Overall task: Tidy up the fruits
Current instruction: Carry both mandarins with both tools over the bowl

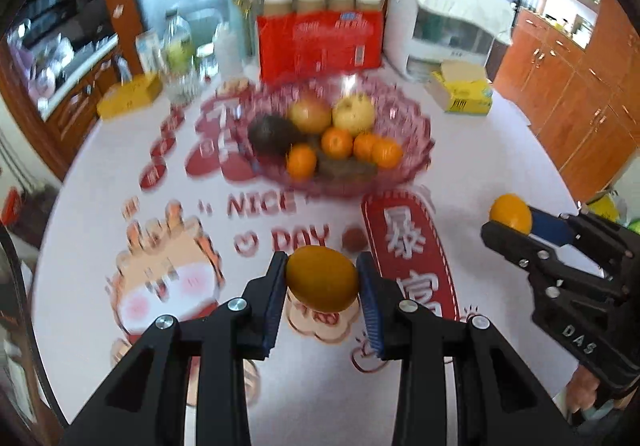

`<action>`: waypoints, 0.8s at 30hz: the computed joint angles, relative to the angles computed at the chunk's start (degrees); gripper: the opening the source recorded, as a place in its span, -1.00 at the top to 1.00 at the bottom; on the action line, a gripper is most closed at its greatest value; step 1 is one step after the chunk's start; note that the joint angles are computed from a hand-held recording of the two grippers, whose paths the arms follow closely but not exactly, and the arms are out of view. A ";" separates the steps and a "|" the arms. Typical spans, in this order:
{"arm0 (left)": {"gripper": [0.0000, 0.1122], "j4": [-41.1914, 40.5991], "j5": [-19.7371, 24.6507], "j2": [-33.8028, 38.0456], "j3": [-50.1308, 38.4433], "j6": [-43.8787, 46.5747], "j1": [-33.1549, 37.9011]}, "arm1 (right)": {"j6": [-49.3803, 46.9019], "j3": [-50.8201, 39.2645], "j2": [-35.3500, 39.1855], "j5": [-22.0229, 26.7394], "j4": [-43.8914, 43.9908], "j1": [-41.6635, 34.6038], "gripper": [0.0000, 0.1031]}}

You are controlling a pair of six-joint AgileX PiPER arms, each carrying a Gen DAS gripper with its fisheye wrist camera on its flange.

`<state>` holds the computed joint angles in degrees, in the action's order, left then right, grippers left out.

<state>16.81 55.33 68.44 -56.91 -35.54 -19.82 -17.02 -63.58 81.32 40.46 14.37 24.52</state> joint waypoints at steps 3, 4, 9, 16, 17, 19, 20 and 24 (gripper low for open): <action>0.41 1.85 3.51 1.26 -7.87 6.57 2.42 | 0.27 -6.50 0.18 3.32 -0.35 -0.37 0.38; 0.41 2.34 4.39 1.81 -10.50 8.84 3.37 | 0.30 -9.32 0.73 4.51 -0.34 -0.61 0.38; 0.40 0.49 6.92 7.35 -24.07 20.98 9.41 | 2.57 -22.61 5.26 7.20 -3.60 -0.20 0.38; 0.40 -2.98 4.61 19.00 -37.95 30.60 15.53 | 8.79 -41.79 16.58 10.59 -8.71 0.04 0.38; 0.40 -3.68 4.04 20.35 -38.82 31.11 15.97 | 10.10 -44.20 18.74 11.02 -9.47 0.11 0.38; 0.40 -5.89 2.62 23.79 -40.61 32.71 17.33 | 12.24 -47.64 22.25 11.95 -10.83 0.28 0.38; 0.40 -7.45 1.94 26.13 -41.74 33.77 18.11 | 13.37 -49.73 24.79 12.63 -11.49 0.34 0.38; 0.40 -11.35 -1.20 31.88 -41.14 35.83 19.11 | 15.55 -53.51 31.65 14.29 -11.43 -0.08 0.37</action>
